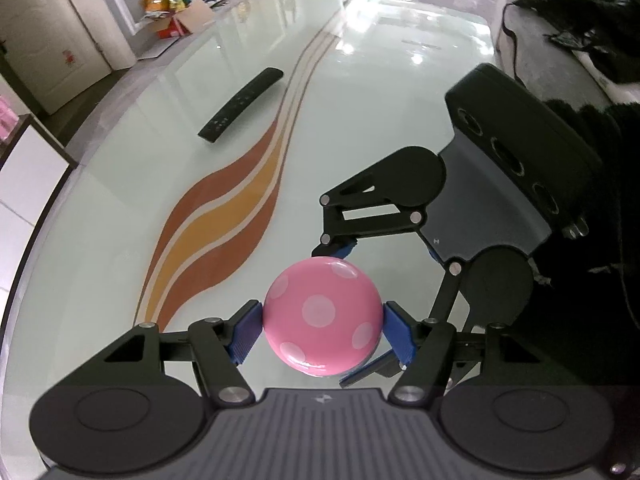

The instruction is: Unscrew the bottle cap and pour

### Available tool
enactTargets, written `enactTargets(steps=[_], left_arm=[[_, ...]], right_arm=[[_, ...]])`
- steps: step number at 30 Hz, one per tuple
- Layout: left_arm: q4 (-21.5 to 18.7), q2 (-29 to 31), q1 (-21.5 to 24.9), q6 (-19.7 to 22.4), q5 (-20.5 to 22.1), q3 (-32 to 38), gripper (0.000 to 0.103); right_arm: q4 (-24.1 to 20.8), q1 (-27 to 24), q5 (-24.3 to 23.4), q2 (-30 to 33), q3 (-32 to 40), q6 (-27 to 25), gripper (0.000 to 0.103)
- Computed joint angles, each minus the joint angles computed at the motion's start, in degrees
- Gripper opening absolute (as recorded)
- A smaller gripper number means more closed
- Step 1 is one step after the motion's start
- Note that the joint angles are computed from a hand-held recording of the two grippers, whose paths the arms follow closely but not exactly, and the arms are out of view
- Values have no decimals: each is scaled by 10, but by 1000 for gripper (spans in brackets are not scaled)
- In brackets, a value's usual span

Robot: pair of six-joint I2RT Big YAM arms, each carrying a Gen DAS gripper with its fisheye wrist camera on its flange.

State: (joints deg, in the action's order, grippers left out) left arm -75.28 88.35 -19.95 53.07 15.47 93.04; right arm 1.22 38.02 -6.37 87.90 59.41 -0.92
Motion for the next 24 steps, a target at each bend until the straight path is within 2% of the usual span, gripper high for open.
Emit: enactTargets(steps=[12, 24], left_arm=[[41, -17, -1, -76, -6, -28, 68], [101, -40, -13, -177, -40, -67, 68]], right_arm=[[6, 8, 22, -2, -5, 12, 71], [17, 16, 58, -2, -9, 30, 71]])
